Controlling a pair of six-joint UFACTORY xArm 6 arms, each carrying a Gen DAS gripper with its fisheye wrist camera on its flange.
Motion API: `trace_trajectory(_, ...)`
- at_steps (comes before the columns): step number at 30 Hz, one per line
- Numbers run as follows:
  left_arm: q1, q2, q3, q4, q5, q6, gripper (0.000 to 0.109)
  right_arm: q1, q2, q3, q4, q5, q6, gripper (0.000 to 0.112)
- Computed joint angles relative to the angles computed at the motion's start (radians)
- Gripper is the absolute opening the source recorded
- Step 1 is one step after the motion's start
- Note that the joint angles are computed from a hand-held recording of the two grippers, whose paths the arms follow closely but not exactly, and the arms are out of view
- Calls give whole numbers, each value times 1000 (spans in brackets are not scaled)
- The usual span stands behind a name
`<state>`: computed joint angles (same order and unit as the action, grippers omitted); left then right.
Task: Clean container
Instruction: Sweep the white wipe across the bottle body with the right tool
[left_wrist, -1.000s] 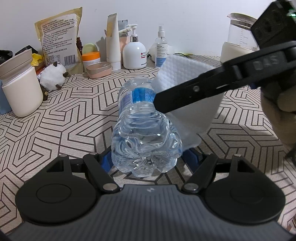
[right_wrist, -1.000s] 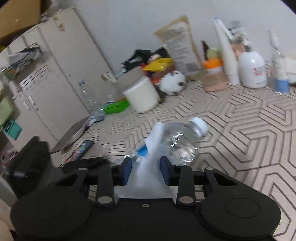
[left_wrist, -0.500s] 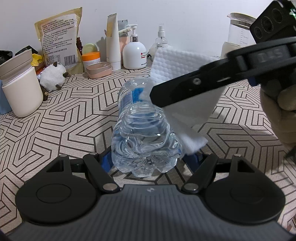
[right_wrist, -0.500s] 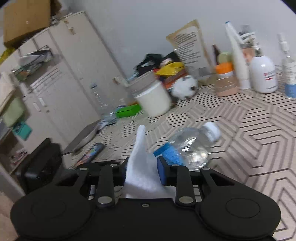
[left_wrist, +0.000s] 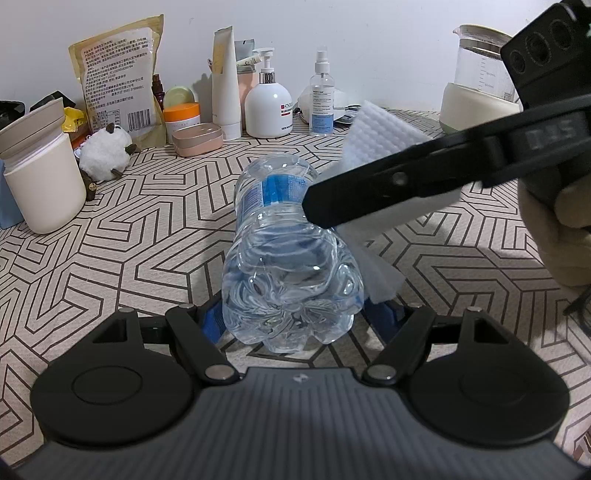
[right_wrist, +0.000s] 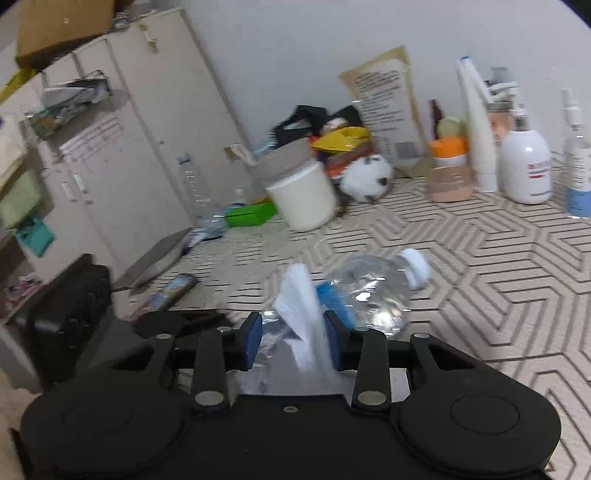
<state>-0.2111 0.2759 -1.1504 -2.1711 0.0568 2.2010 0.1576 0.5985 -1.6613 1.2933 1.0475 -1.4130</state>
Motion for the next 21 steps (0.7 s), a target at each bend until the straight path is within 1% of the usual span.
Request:
trace_trajectory(2,2,-1,1,3,1,-3,76,-8,2,-4,2,58,-18,43)
trace_trajectory(5,3,0,1,7,2,-4,76,-6,-11,12,8,81,-70,43)
trace_trajectory(9,7,1,1,22,3,-13,76,-21,24,-31,9,138,-22,42)
trace_trajectory(11,7,2,1,21,3,-13,76,-27,43,-54,11,152,12,38)
trace_trajectory(12,8,2,1,23,3,-14,76,-27,51,-63,13,144,27,36)
trace_trajectory(13,9,1,2,28,5,-18,76,-26,57,-68,16,128,38,29)
trace_trajectory(15,12,2,3,37,6,-24,76,-26,69,-83,13,110,69,27)
trace_trajectory(16,12,2,2,37,6,-24,76,-25,71,-85,11,88,84,21)
trace_trajectory(17,13,3,2,39,7,-25,76,-24,71,-85,7,67,92,22)
trace_trajectory(19,15,4,2,43,8,-27,77,-8,59,-67,3,-28,106,22)
trace_trajectory(20,19,2,6,51,12,-33,77,3,52,-54,-2,-93,112,25)
trace_trajectory(21,23,0,9,65,18,-46,77,8,52,-49,2,-137,118,25)
